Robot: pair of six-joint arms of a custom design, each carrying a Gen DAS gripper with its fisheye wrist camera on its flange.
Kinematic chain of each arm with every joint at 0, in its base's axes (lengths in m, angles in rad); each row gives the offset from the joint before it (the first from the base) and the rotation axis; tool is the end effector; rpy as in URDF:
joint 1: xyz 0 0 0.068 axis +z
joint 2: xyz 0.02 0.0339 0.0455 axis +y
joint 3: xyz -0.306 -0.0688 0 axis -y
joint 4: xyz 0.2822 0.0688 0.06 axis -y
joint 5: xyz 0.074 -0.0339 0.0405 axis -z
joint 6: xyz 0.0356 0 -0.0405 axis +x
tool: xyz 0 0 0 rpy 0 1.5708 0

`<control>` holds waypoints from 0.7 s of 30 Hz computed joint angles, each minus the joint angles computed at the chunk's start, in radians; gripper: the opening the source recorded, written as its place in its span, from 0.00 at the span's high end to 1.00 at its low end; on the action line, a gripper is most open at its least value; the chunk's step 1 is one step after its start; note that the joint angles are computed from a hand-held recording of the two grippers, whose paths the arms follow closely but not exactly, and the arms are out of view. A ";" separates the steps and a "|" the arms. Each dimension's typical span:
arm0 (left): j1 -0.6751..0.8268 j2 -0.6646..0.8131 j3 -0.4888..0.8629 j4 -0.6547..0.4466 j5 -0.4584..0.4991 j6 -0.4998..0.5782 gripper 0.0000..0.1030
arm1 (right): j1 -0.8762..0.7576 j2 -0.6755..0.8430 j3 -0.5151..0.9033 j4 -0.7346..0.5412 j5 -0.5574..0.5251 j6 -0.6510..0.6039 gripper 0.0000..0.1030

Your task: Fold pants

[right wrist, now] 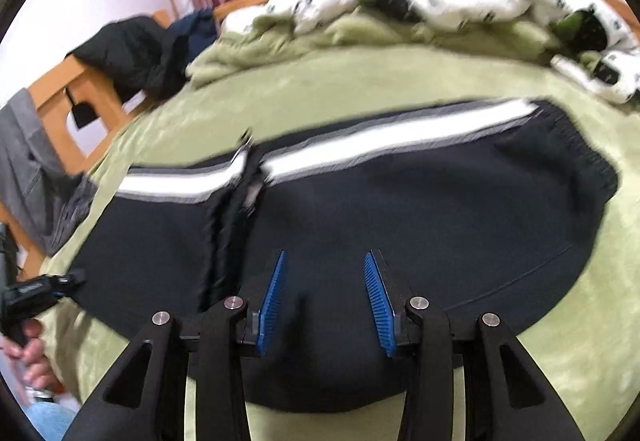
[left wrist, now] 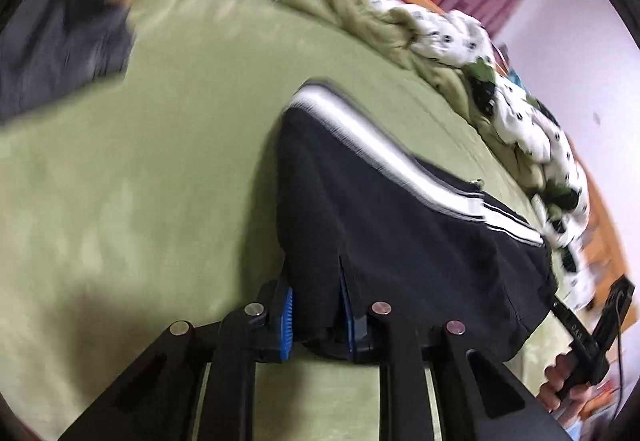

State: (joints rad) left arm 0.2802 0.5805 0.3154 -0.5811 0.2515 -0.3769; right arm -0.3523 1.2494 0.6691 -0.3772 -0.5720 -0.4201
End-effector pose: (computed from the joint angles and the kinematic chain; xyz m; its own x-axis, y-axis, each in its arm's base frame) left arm 0.1217 0.0258 0.1841 -0.6288 -0.5519 -0.5477 -0.3665 0.8316 -0.4172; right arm 0.2432 -0.0689 0.2143 -0.6999 -0.1081 -0.7061 -0.3151 0.9338 0.1694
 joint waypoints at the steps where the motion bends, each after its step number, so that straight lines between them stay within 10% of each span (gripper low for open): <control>1: -0.105 0.007 0.056 -0.028 -0.086 -0.040 0.83 | -0.016 0.010 0.013 -0.004 0.005 -0.017 0.60; 8: -0.781 0.312 0.359 0.016 -0.550 -0.288 0.85 | -0.167 0.094 0.113 -0.063 -0.063 -0.099 0.64; 17: -1.012 0.760 0.371 0.413 -0.450 -0.373 0.85 | -0.290 0.191 0.165 -0.040 -0.038 -0.137 0.64; 21: -1.048 0.763 0.351 0.417 -0.436 -0.380 0.73 | -0.320 0.213 0.188 -0.118 -0.078 -0.197 0.64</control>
